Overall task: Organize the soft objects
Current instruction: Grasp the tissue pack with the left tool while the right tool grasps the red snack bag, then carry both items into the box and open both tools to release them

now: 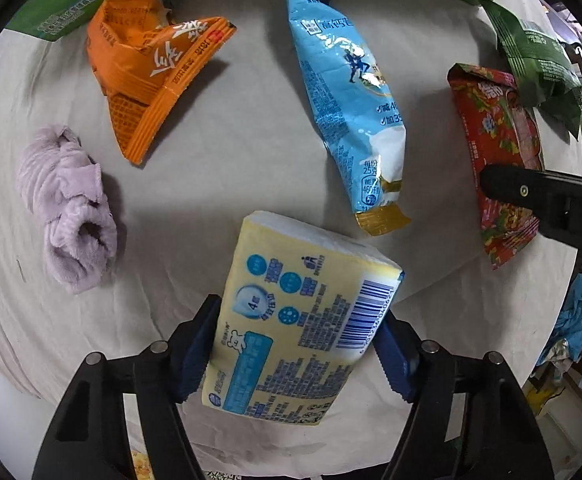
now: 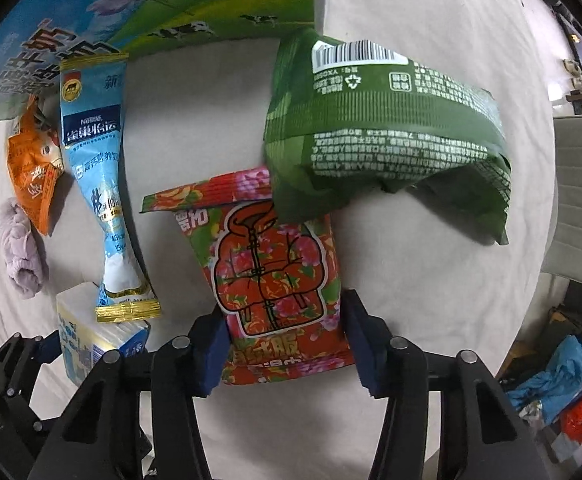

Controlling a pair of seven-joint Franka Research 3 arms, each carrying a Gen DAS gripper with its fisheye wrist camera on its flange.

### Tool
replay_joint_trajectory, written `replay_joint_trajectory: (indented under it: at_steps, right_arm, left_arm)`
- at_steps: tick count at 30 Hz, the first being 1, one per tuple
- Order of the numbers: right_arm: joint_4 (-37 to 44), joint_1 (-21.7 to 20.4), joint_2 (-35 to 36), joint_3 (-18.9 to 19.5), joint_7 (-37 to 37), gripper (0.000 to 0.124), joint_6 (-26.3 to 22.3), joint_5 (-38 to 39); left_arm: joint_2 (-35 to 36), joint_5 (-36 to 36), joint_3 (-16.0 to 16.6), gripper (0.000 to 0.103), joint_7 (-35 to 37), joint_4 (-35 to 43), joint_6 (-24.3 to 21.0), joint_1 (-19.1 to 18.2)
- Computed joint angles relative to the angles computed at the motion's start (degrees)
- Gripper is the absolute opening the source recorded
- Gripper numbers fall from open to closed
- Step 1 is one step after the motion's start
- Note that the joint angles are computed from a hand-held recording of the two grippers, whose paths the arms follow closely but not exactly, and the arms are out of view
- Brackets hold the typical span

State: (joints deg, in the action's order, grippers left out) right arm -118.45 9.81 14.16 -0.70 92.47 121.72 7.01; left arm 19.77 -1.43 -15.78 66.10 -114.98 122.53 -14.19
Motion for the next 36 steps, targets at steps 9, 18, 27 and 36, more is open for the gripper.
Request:
replay_joint_trajectory:
  at_steps: [9,18,27,36]
  right_arm:
    - [-4.74,0.89,-5.05,1.08,1.03,0.049,-0.58,1.86]
    - [-11.44,0.97,-17.50,2.03,-0.50,0.048,-0.24,7.36]
    - [-3.25,-2.27,-23.15,-0.24,-4.73,0.048,-5.15,9.72]
    - [20.76,-1.84,-6.88,0.78,1.79,0.048,-5.81,7.87]
  left_arm:
    - [-7.05,-0.74,0.36,0.067,-1.51,-2.98,-0.01,0.33]
    - [-19.29,-2.55,1.62,0.066,-3.19,-6.51,-0.52,0.02]
    - [-19.49,-2.26,2.56,0.066,-5.25,5.48,-1.80,-0.10]
    - [-0.79,-0.78,3.53,0.066,-1.77,32.34,-6.84,2.60]
